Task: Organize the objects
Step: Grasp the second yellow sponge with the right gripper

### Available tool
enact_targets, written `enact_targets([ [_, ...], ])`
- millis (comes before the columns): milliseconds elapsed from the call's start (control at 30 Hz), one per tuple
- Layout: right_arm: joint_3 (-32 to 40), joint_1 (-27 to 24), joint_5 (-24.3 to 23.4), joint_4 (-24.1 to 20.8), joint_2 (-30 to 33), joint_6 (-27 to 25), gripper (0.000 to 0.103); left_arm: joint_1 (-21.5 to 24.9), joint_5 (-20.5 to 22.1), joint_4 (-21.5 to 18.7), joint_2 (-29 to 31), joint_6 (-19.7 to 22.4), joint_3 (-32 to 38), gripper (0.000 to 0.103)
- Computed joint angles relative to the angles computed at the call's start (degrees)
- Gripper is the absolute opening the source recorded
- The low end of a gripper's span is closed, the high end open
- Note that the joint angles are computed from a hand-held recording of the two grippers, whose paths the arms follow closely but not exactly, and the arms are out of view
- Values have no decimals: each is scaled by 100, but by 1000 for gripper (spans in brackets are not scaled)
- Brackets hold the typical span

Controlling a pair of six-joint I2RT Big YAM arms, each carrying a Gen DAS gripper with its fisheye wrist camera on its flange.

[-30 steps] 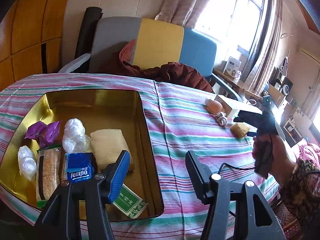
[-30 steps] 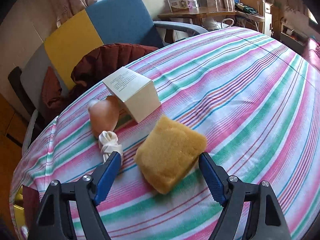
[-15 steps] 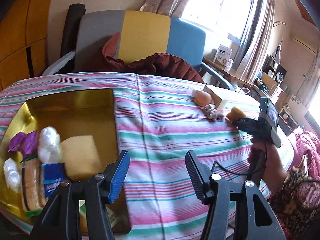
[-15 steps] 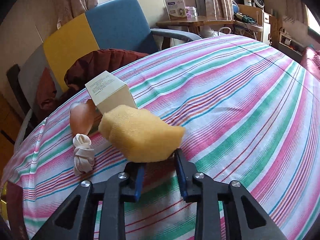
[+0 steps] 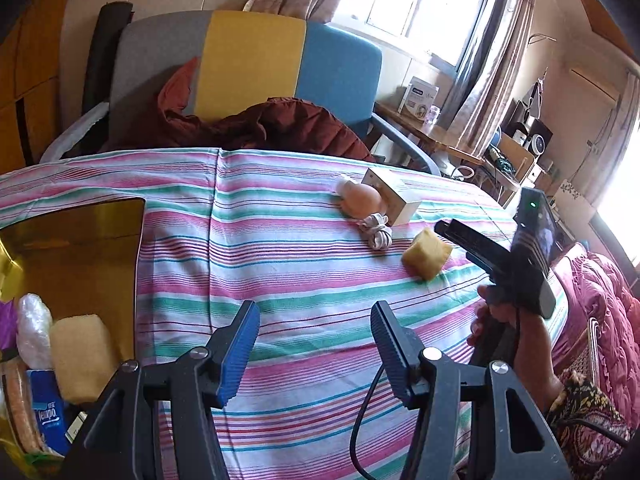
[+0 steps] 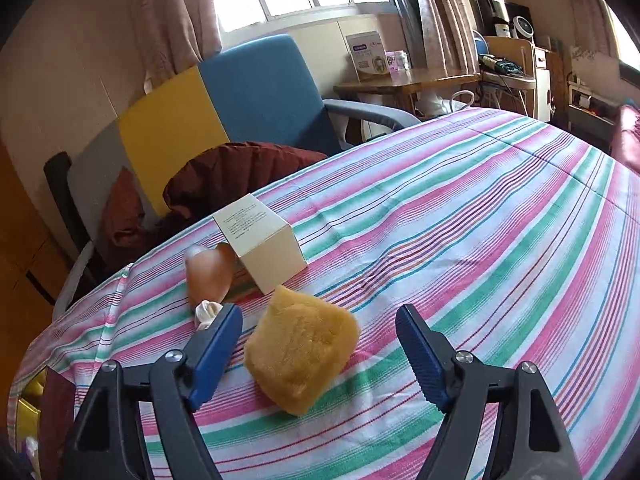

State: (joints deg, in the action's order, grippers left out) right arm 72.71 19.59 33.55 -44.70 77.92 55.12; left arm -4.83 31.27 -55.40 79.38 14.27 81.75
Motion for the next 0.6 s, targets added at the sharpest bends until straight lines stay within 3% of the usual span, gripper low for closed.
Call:
enact_targets([
  [100, 186, -235, -690, -297, 248, 203, 79, -51, -81, -21, 6, 58, -2, 59],
  [167, 235, -260, -873, -411, 380, 350, 78, -97, -152, -42, 40, 94, 15, 59],
  [200, 156, -251, -867, -252, 363, 306, 74, -124, -183, -61, 70, 104, 32, 59],
  [233, 119, -207, -770, -148, 366, 189, 65, -148, -214, -68, 99, 108, 55, 59],
  [333, 94, -43, -493, 0, 352, -288, 55, -288, -327, -129, 241, 172, 168, 59],
  [400, -23, 42, -352, 107, 219, -350, 54, -415, -376, -188, 396, 171, 298, 59],
  [600, -566, 343, 245, 89, -276, 388, 54, -954, -542, -754, 1203, 155, 1034, 60],
])
